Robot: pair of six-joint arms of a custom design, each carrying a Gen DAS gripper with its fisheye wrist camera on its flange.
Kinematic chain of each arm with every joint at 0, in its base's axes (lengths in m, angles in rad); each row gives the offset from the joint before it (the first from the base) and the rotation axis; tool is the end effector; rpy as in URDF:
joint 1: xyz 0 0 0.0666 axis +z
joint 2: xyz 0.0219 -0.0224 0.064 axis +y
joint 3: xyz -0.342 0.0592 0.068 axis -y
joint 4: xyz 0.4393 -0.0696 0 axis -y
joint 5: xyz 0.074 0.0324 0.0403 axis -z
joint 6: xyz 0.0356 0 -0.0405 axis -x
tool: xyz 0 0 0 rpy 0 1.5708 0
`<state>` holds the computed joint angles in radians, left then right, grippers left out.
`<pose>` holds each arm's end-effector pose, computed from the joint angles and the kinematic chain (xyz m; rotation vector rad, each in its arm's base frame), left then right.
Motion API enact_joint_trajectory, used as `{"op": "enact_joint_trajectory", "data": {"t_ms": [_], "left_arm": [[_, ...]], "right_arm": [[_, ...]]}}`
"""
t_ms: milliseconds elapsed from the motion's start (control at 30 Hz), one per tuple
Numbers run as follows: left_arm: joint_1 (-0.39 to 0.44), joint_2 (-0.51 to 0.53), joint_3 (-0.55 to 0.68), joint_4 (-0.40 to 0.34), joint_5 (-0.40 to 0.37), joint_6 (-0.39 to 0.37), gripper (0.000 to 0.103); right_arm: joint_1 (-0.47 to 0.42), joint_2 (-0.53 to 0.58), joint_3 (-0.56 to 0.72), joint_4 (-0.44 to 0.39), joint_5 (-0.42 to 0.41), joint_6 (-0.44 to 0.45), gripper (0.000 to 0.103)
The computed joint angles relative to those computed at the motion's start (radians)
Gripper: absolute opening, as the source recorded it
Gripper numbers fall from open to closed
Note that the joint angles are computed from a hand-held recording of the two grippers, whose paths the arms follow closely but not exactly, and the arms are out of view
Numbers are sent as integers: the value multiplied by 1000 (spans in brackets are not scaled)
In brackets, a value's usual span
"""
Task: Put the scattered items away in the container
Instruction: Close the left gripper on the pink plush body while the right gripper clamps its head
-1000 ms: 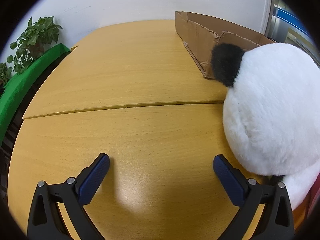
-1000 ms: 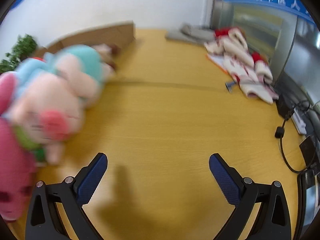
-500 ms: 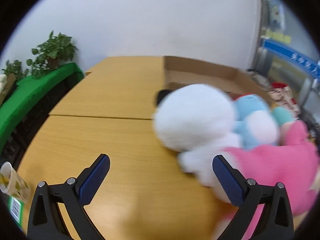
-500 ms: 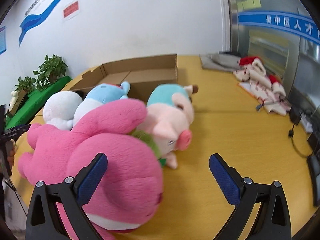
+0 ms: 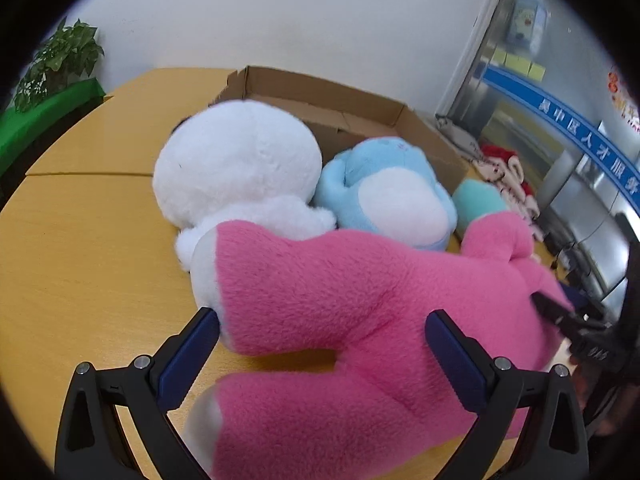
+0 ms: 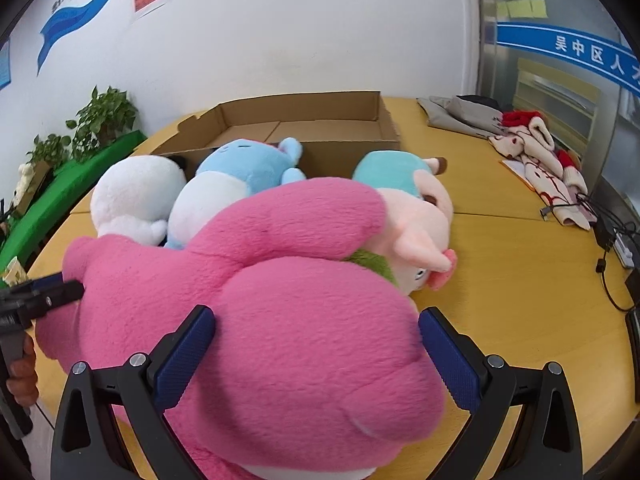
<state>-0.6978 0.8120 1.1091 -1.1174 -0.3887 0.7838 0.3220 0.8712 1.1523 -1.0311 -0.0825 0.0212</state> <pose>0.2603 -0.2012 0.4758 -0.2799 2.3140 -0.2802 0.3367 0.1150 0.4831 -0.4391 2.2889 0.2470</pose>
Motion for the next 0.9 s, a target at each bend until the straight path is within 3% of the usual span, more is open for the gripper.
{"op": "enact_joint_trajectory", "data": {"t_ms": [133, 200, 300, 400, 700, 900], "left_arm": [[-45, -36, 2, 53, -16, -47, 102], [-66, -26, 4, 81, 12, -75, 102], [-75, 51, 33, 49, 43, -97, 102], [-42, 113, 40, 10, 86, -81, 103], [47, 79, -24, 82, 262, -97, 103], [68, 69, -37, 91, 319, -122, 103]], "right_arm": [[14, -10, -18, 10, 33, -13, 103], [17, -10, -24, 15, 44, -13, 103], [23, -12, -30, 27, 56, -9, 103], [19, -12, -33, 36, 48, -5, 103], [11, -12, -35, 40, 23, 11, 103], [-33, -9, -25, 12, -57, 16, 103]]}}
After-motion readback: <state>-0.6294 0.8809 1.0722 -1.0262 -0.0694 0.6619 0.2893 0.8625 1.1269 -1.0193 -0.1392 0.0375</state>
